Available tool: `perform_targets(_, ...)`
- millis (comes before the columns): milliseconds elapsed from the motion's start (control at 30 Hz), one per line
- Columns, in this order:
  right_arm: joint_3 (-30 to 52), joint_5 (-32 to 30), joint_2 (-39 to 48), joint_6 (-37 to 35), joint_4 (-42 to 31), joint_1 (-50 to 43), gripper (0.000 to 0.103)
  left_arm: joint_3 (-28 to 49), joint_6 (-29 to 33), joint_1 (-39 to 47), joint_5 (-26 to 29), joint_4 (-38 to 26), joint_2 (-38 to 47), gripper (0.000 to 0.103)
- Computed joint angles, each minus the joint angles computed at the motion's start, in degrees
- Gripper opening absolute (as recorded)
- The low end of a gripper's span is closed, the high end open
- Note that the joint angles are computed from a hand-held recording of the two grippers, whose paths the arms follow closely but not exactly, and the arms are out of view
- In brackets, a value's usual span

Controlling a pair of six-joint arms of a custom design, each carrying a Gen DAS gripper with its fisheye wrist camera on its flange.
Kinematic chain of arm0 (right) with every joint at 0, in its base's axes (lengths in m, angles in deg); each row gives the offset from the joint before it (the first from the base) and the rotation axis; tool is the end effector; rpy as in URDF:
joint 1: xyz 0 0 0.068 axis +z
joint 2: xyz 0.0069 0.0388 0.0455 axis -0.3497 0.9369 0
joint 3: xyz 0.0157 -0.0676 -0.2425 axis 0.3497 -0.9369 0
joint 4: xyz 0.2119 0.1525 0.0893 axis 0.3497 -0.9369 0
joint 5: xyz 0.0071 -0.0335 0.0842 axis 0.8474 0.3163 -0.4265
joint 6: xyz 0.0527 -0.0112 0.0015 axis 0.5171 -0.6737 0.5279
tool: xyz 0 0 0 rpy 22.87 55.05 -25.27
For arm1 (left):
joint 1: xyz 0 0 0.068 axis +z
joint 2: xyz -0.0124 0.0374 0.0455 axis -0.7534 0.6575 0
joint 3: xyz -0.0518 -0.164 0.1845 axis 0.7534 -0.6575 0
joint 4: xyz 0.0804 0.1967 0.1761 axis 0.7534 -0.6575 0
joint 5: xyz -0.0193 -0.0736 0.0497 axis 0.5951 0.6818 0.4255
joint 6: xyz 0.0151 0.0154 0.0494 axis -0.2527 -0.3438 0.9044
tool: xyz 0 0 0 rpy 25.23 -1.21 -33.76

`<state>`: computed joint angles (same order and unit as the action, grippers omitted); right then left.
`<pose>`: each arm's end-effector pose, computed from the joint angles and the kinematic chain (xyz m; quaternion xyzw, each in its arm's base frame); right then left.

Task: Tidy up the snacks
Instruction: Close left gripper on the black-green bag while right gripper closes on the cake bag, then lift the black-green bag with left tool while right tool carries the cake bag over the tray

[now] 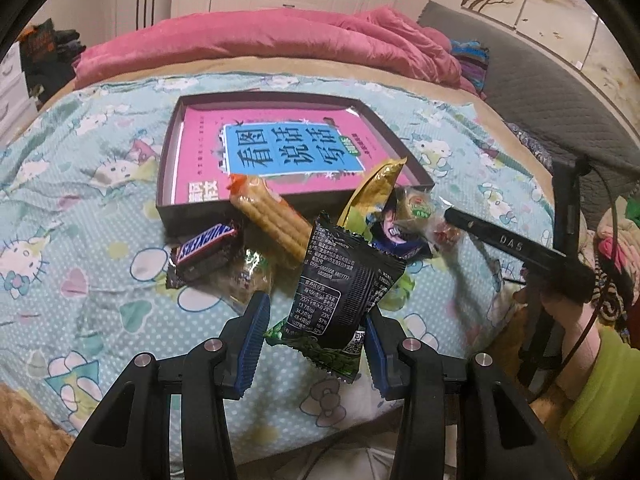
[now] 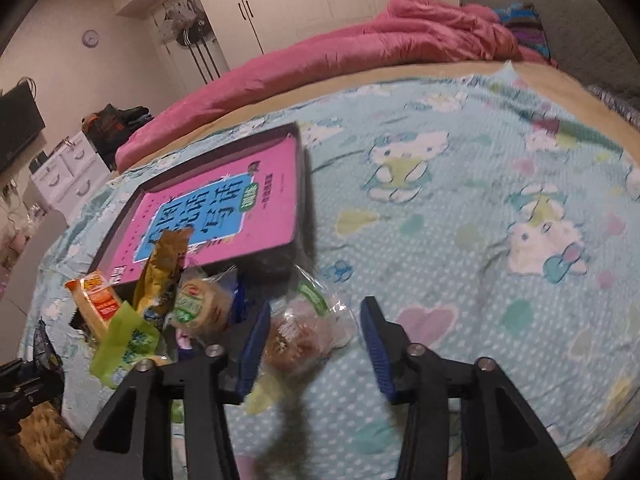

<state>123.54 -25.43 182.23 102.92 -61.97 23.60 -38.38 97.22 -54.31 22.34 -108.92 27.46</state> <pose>0.2308 0.1994 0.0996 0.1868 0.9098 0.0717 0.3636 0.2595 -0.0393 0.1468 0.2168 0.9196 -0.1831 0.2716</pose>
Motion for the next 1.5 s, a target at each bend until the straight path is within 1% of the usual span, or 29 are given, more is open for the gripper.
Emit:
perform_targets(33, 0.32, -0.48, 0.63, 0.49, 0.19, 0.05, 0.062, 0.0, 0.0, 0.02, 0.05, 0.05, -0.08, 0.046)
perform_targets(67, 0.9, -1.05, 1.44, 0.56, 0.03, 0.0, 0.064, -0.05, -0.09, 0.18, 0.17, 0.16, -0.22, 0.046)
perform_targets(133, 2.54, -1.91, 3.55, 0.14, -0.69, -0.03, 0.065, 0.17, -0.07, 0.4, 0.46, 0.1, -0.11, 0.046)
perform_targets(233, 4.33, -0.55, 5.43, -0.97, -1.25, 0.62, 0.065, 0.38, -0.16, 0.69, 0.76, 0.23, -0.13, 0.046)
perform_targets(300, 4.29, -0.69, 5.99, -1.27, 0.03, 0.48, 0.065, 0.32, -0.26, 0.84, 0.89, 0.25, -0.43, 0.046)
perform_targets(333, 4.01, -0.59, 6.17, -1.37, 0.92, 0.41, 0.061, 0.42, -0.3, 0.96, 0.98, 0.23, -0.49, 0.046)
perform_targets(433, 3.67, -0.9, 6.27, -2.76, 1.95, -0.09, 0.057, 0.66, -0.64, 1.37, 1.21, 0.47, -0.94, 0.046)
perform_targets(533, 1.39, -1.48, 4.51, -2.12, 4.05, -0.5, 0.054, 0.94, -0.96, 1.84, 1.71, 0.63, -1.23, 0.046)
perform_targets(800, -3.42, 2.54, -2.83, 0.84, 3.12, -0.5, 0.053, 3.85, -2.32, 3.68, 2.72, 1.54, 0.2, 0.046)
perform_targets(933, -2.34, 5.0, -4.63, -1.27, 0.58, -0.02, 0.053, 6.54, -2.94, 4.61, 2.34, 2.31, 2.54, 0.046)
perform_targets(1100, 0.69, 6.54, -4.39, -4.45, -1.1, 0.66, 0.053, 9.94, -4.01, 5.47, 2.12, 3.28, 5.98, 0.046)
perform_targets(1500, 8.71, 6.55, -0.67, -12.18, -1.99, -1.09, 0.053, 18.43, -7.86, 5.69, 1.34, 5.25, 14.05, 0.046)
